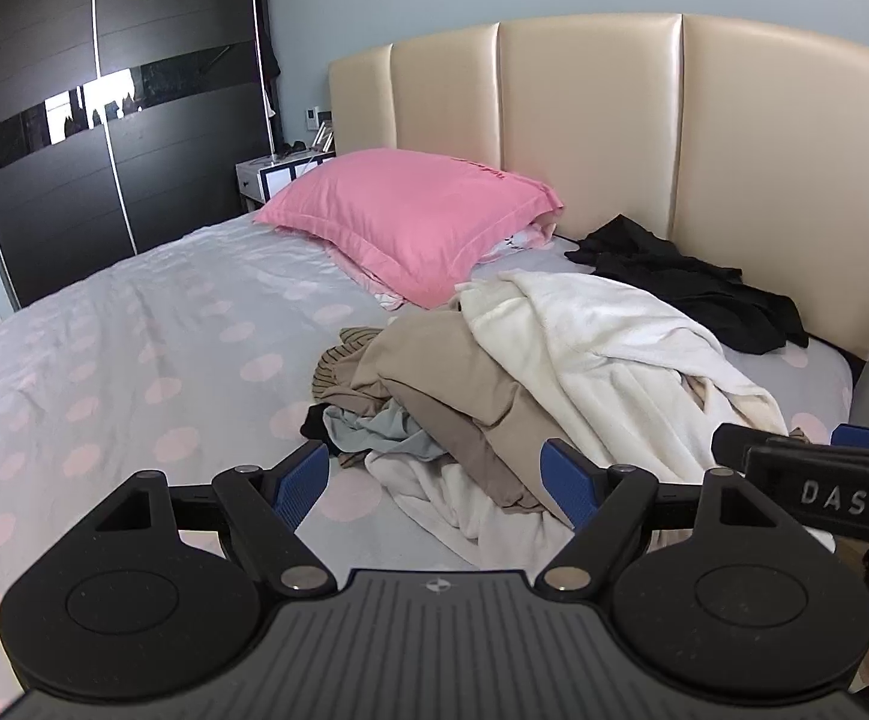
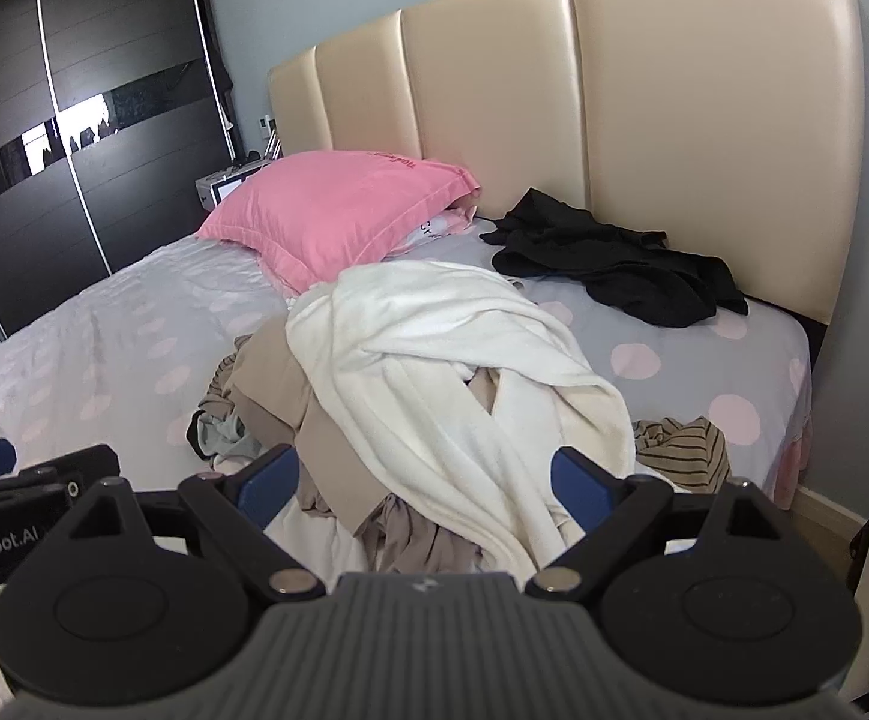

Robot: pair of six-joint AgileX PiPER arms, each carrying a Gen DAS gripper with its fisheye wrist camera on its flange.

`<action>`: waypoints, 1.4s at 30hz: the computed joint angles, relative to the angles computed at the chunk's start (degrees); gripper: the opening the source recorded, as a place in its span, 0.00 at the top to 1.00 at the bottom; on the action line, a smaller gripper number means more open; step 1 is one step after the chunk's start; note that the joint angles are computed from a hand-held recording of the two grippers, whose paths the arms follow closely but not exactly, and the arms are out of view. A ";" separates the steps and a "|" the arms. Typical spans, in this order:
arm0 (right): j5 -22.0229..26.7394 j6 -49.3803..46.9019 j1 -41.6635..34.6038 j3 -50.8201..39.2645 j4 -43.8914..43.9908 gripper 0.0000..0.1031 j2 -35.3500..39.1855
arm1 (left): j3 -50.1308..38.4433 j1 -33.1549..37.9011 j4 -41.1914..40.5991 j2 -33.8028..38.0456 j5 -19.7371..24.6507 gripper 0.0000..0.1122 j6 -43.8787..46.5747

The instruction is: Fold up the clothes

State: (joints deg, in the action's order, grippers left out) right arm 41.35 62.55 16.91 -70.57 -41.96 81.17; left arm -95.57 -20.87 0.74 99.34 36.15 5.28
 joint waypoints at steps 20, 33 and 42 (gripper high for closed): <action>-4.48 5.99 0.15 2.11 -2.69 0.11 -1.21 | 0.76 -0.02 -0.17 0.15 1.39 0.31 -3.74; -3.11 7.51 1.77 0.72 -4.18 0.11 -0.03 | 0.59 1.08 -0.82 -0.55 2.66 0.31 -4.45; -2.39 7.87 2.02 0.59 -4.55 0.11 0.05 | 0.47 1.59 -1.47 -0.61 3.42 0.31 -4.44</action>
State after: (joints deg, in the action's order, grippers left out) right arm 38.96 70.41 18.93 -69.97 -46.51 81.22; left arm -95.09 -19.28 -0.73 98.73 39.57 0.83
